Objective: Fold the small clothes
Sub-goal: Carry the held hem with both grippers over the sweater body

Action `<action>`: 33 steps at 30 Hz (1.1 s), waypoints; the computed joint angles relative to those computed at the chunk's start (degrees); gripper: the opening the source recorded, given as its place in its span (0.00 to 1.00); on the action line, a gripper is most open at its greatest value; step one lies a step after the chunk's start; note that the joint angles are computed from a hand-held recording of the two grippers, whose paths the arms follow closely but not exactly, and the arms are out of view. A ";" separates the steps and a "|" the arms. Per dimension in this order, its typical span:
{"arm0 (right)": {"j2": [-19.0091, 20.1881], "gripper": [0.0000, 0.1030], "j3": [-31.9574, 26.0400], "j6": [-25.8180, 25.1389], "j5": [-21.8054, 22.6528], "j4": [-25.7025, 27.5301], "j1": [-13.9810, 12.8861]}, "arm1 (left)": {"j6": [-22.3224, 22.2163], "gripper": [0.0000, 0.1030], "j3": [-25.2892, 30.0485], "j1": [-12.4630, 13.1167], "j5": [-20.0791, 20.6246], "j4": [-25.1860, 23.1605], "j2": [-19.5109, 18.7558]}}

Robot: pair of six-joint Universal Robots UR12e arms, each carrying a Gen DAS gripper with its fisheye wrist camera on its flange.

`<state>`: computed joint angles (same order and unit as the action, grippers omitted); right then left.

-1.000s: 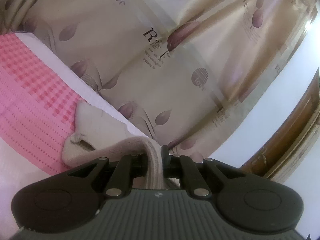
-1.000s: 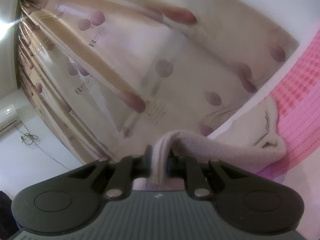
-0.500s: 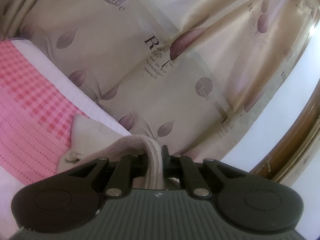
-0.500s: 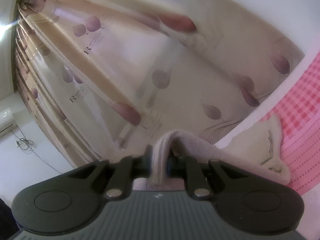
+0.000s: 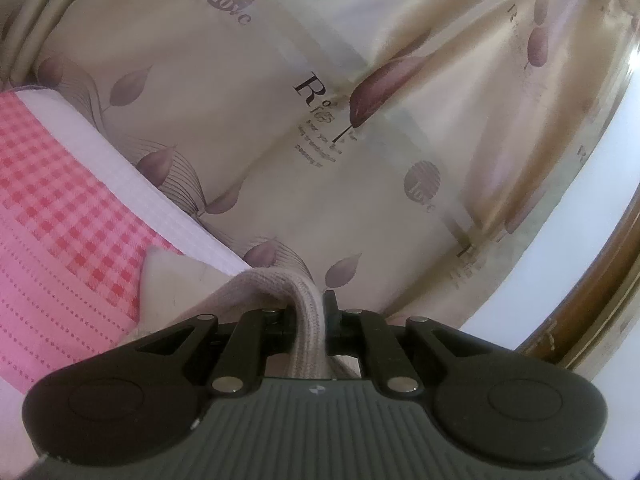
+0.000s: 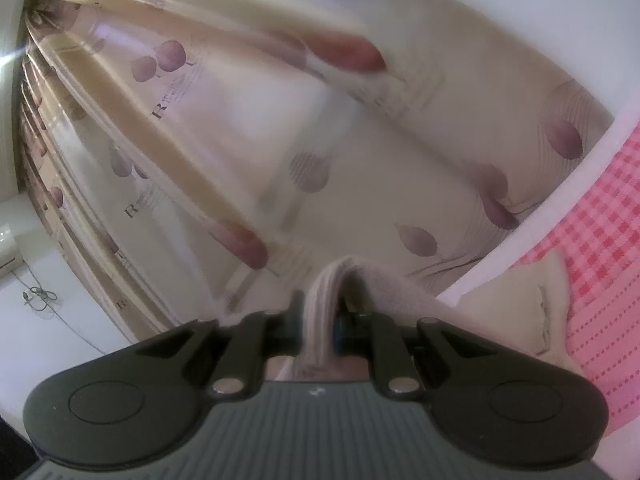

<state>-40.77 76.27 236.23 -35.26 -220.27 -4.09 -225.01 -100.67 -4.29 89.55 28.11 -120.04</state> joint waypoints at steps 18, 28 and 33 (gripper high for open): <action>2.91 0.13 -5.73 -2.53 -2.77 6.26 1.24 | 6.13 0.09 5.11 -0.02 3.29 -5.43 -2.94; 4.78 0.13 -8.85 -3.21 -3.22 9.39 1.73 | 8.40 0.09 7.78 0.12 4.71 -9.08 -4.59; 5.38 0.13 -9.91 -3.91 -3.41 10.80 1.86 | 9.66 0.09 8.95 0.24 4.96 -10.41 -5.36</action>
